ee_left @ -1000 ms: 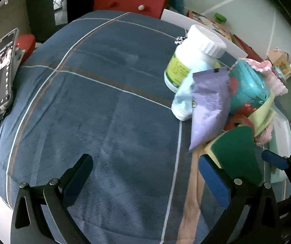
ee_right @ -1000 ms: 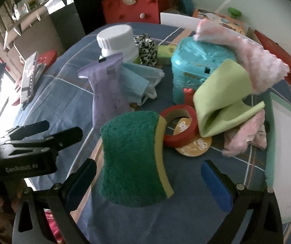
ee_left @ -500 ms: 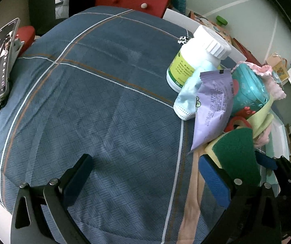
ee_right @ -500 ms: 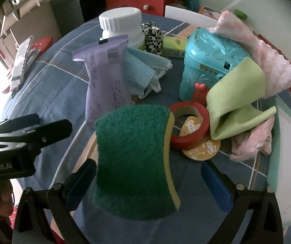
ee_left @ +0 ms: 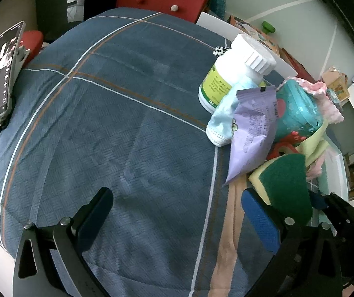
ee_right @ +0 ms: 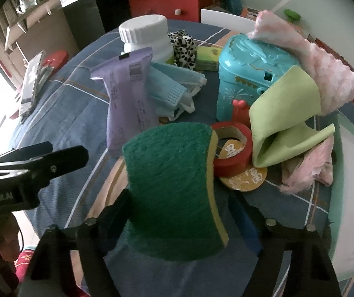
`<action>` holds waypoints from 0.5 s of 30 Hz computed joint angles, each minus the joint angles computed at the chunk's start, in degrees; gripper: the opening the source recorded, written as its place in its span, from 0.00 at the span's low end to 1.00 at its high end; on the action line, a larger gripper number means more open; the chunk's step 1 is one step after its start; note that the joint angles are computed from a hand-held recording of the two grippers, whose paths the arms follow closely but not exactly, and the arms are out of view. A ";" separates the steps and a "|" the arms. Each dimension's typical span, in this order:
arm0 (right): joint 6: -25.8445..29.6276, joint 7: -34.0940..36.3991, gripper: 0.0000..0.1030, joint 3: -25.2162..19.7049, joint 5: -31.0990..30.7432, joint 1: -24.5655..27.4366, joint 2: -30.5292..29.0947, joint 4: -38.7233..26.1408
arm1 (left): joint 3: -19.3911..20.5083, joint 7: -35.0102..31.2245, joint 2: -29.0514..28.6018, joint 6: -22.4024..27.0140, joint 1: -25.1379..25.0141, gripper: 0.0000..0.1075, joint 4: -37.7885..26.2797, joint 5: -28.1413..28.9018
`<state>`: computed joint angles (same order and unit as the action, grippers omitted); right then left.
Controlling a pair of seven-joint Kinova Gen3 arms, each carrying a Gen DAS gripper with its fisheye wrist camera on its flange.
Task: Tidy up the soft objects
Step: 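Move the right tool to the green-yellow sponge and close on it, then lift the sponge with the right tool while the left tool grasps the purple packet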
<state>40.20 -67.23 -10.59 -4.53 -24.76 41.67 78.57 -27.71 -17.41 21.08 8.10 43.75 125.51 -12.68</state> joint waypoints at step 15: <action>3.75 4.78 0.67 -2.27 -6.00 5.59 -0.64 -0.72 | 2.26 1.07 0.41 1.47 -1.38 0.96 -3.32 -1.16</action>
